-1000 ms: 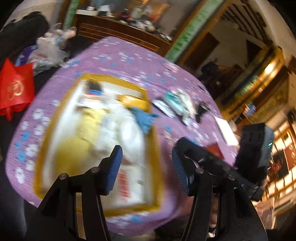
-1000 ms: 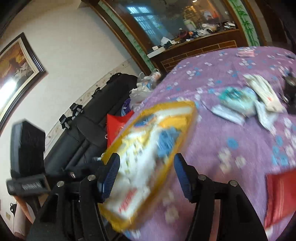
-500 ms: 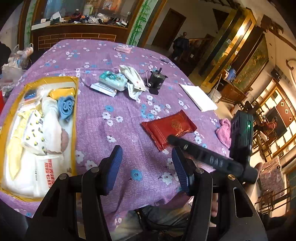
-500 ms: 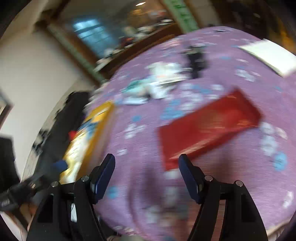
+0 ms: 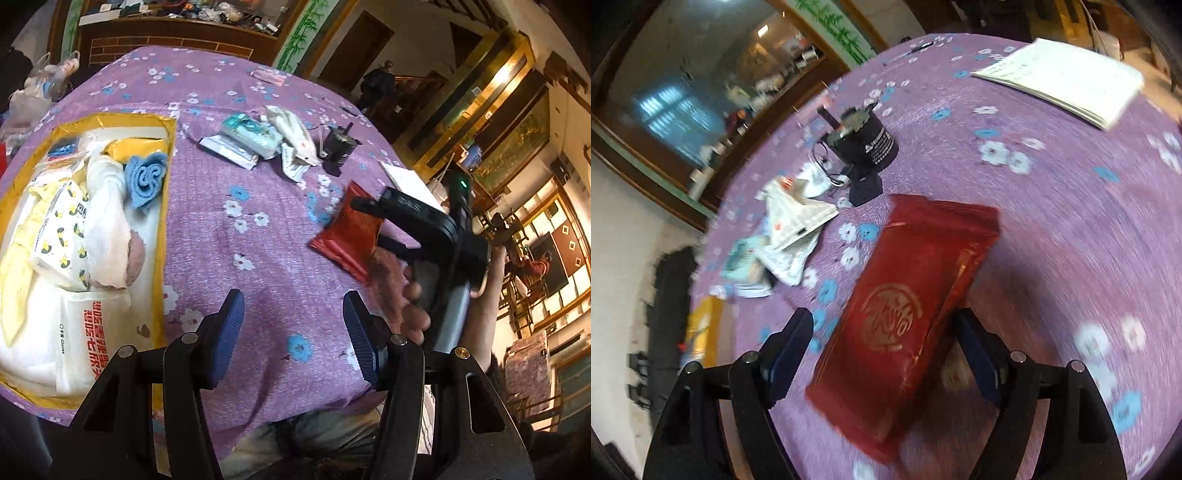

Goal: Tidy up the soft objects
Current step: 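Grasp the red snack packet with the right tool while the left grasps the teal wet-wipe pack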

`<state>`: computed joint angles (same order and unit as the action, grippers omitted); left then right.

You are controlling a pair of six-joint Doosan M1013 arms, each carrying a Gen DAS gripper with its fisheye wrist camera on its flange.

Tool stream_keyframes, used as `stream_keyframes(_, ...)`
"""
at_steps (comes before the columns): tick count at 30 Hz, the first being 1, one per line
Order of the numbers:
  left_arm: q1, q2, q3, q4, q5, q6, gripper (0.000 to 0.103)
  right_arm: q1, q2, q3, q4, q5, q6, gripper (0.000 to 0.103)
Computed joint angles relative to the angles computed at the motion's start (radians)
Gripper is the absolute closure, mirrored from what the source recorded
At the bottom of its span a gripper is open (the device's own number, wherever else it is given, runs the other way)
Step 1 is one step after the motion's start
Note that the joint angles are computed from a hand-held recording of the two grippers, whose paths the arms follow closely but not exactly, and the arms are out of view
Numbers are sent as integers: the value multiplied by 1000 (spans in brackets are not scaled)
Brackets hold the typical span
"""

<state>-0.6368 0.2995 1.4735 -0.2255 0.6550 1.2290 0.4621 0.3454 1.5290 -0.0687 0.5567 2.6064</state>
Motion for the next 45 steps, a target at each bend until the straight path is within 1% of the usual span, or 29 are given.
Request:
stream_keyframes(3, 10, 9, -15, -6, 6, -10, 47, 14, 41, -70, -86, 102, 4, 16)
stream_keyframes(4, 11, 13, -24, 4, 7, -20, 47, 23, 51, -89, -116, 136, 1, 16)
stream_keyframes(7, 18, 29, -50, 3, 4, -29, 47, 50, 63, -99, -231, 166, -13, 16)
stream_keyframes(8, 22, 36, -60, -3, 11, -29, 47, 56, 64, -98, -254, 176, -22, 18)
stream_keyframes(10, 28, 63, -99, -11, 29, -40, 47, 68, 61, -93, -302, 199, -36, 27)
stream_keyframes(12, 29, 105, -163, 22, 85, -69, 47, 71, 50, -73, -331, 184, -40, 43)
stream_keyframes(13, 30, 124, -194, 35, 112, -72, 47, 69, 43, -60, -332, 164, -46, 45)
stream_keyframes(14, 31, 143, -225, 52, 138, -82, 47, 66, 35, -49, -330, 147, -44, 51)
stream_keyframes(15, 32, 164, -261, 78, 168, -120, 47, 64, 34, -47, -327, 132, -44, 56)
stream_keyframes(16, 39, 191, -303, 76, 190, -148, 47, 64, 28, -38, -332, 115, -40, 58)
stream_keyframes(18, 54, 223, -349, 38, 206, -137, 47, 60, 22, -22, -332, 80, -35, 60)
stream_keyframes(19, 61, 256, -399, 49, 240, -167, 47, 61, 19, -18, -327, 66, -34, 61)
stream_keyframes(22, 78, 320, -494, 48, 299, -219, 48, 53, 12, -4, -285, 15, -65, 62)
stream_keyframes(24, 85, 344, -529, 53, 308, -247, 48, 53, 7, 6, -266, -14, -95, 62)
stream_keyframes(26, 88, 369, -568, 80, 326, -278, 48, 59, 4, 8, -280, -24, -94, 62)
stream_keyframes(27, 92, 388, -595, 78, 355, -294, 48, 60, 5, 8, -278, -27, -103, 62)
stream_keyframes(30, 102, 421, -637, 54, 381, -330, 60, 61, 6, 7, -268, -32, -121, 62)
stream_keyframes(32, 99, 442, -669, 100, 407, -364, 67, 59, 6, 9, -253, -40, -141, 62)
stream_keyframes(33, 95, 448, -679, 136, 418, -394, 73, 59, 6, 9, -252, -42, -143, 62)
stream_keyframes(34, 92, 446, -678, 155, 417, -399, 76, 60, 5, 10, -257, -42, -141, 62)
stream_keyframes(35, 89, 445, -677, 166, 414, -400, 80, 59, 5, 11, -256, -44, -144, 62)
stream_keyframes(37, 89, 435, -659, 159, 387, -384, 90, 58, 4, 13, -248, -48, -151, 62)
stream_keyframes(40, 95, 408, -617, 106, 352, -354, 95, 60, 1, 19, -270, -62, -132, 62)
stream_keyframes(42, 93, 385, -586, 88, 334, -331, 95, 62, -4, 27, -294, -75, -108, 62)
stream_keyframes(45, 97, 325, -496, 9, 271, -268, 95, 58, -12, 40, -269, -107, -126, 62)
